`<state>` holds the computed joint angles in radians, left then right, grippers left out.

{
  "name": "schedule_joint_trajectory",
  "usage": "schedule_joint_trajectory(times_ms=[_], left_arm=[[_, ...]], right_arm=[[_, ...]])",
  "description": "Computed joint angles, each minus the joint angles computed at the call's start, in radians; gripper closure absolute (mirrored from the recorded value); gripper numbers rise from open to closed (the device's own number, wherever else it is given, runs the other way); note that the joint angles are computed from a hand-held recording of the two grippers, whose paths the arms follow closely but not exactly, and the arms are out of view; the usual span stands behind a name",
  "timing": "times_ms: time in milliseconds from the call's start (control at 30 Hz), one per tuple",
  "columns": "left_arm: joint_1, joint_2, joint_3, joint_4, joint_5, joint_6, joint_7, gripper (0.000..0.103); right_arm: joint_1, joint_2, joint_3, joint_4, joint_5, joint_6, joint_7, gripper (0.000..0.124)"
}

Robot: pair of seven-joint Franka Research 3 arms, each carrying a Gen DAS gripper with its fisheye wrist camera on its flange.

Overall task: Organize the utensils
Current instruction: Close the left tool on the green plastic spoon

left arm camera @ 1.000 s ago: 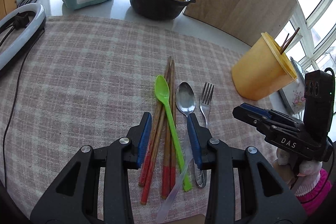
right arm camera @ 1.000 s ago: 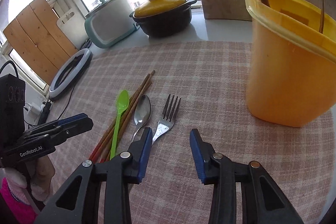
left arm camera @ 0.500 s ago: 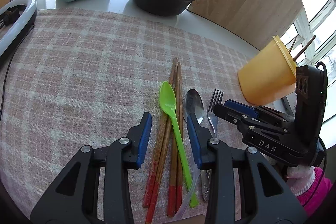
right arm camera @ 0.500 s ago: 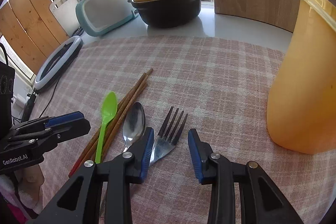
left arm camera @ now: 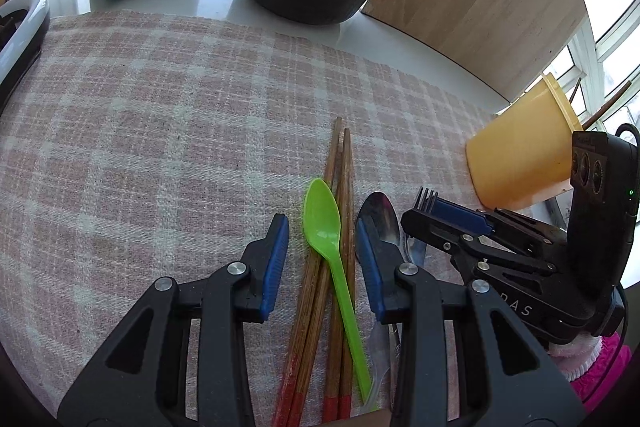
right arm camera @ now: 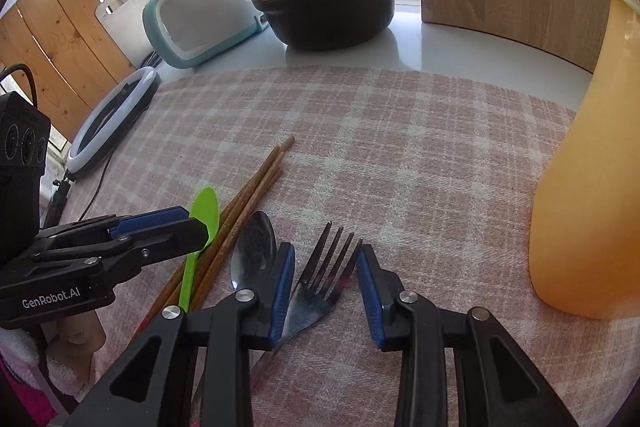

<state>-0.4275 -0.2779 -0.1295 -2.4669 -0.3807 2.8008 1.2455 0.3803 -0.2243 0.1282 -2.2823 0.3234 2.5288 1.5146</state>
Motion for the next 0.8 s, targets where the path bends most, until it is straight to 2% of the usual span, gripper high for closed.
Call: schedule_joint_trajectory(times_ms=[33, 300, 433, 467, 500, 567, 733, 767, 800], left_arm=[[0.004, 0.004, -0.005, 0.002, 0.009, 0.000, -0.006, 0.068], [0.036, 0.018, -0.031, 0.005, 0.079, 0.017, -0.064, 0.070], [0.040, 0.010, -0.032, -0.005, 0.119, 0.032, -0.093, 0.081], [0.033, 0.009, -0.025, -0.008, 0.113, 0.038, -0.088, 0.090], [0.034, 0.007, -0.025, -0.010, 0.120, 0.043, -0.093, 0.094], [0.042, 0.001, -0.031, -0.015, 0.148, 0.049, -0.113, 0.094], [0.017, 0.002, -0.001, -0.014, 0.117, 0.034, -0.095, 0.094], [0.015, 0.004, 0.002, -0.011, 0.108, 0.025, -0.094, 0.091], [0.013, 0.003, 0.005, -0.012, 0.097, 0.025, -0.089, 0.076]], right_arm=[[0.000, 0.002, 0.002, 0.001, -0.005, 0.000, -0.001, 0.098], [0.000, 0.007, 0.008, 0.011, -0.034, 0.001, 0.018, 0.107], [0.003, 0.009, 0.009, 0.020, -0.031, -0.003, 0.021, 0.117], [0.004, 0.010, 0.011, 0.023, -0.038, -0.004, 0.021, 0.118], [0.006, 0.011, 0.011, 0.025, -0.038, -0.007, 0.017, 0.119], [0.013, 0.019, 0.009, 0.036, -0.029, -0.021, -0.001, 0.120], [0.013, 0.033, 0.018, 0.047, -0.063, -0.037, 0.009, 0.120], [0.014, 0.032, 0.018, 0.047, -0.063, -0.038, 0.010, 0.120], [0.014, 0.032, 0.017, 0.047, -0.062, -0.039, 0.011, 0.120]])
